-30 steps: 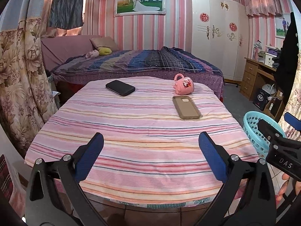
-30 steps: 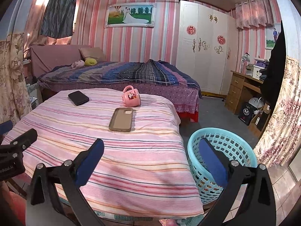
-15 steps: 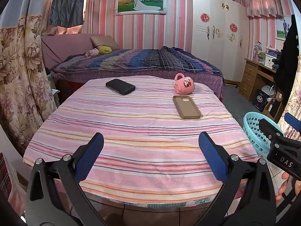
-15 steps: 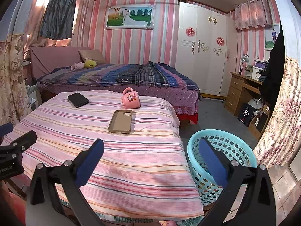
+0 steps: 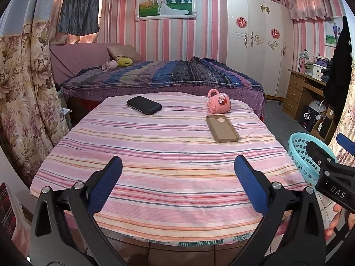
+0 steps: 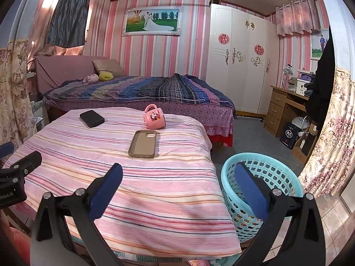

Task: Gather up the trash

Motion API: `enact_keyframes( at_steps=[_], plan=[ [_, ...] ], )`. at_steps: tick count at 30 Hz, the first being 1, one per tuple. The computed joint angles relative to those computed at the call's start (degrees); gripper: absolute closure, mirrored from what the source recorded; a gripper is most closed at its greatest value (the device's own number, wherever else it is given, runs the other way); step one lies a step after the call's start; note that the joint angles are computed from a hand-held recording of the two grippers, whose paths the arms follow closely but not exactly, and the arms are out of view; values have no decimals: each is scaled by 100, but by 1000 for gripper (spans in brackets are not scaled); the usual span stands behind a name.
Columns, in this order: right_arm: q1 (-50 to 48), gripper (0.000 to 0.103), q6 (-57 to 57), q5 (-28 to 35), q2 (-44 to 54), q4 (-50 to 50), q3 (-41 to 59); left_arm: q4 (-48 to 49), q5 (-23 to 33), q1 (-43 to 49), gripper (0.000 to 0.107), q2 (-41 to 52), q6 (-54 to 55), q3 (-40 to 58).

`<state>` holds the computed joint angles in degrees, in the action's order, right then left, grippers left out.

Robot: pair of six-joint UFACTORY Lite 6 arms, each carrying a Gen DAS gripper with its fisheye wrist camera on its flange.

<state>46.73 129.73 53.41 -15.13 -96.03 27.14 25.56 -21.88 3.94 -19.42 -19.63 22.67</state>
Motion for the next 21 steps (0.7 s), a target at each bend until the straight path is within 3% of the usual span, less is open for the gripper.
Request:
enact_keyframes(
  at_steps=[21],
  plan=[
    [263, 5, 20, 286, -24, 161, 8, 255, -13, 82, 9, -449, -117, -219]
  ],
)
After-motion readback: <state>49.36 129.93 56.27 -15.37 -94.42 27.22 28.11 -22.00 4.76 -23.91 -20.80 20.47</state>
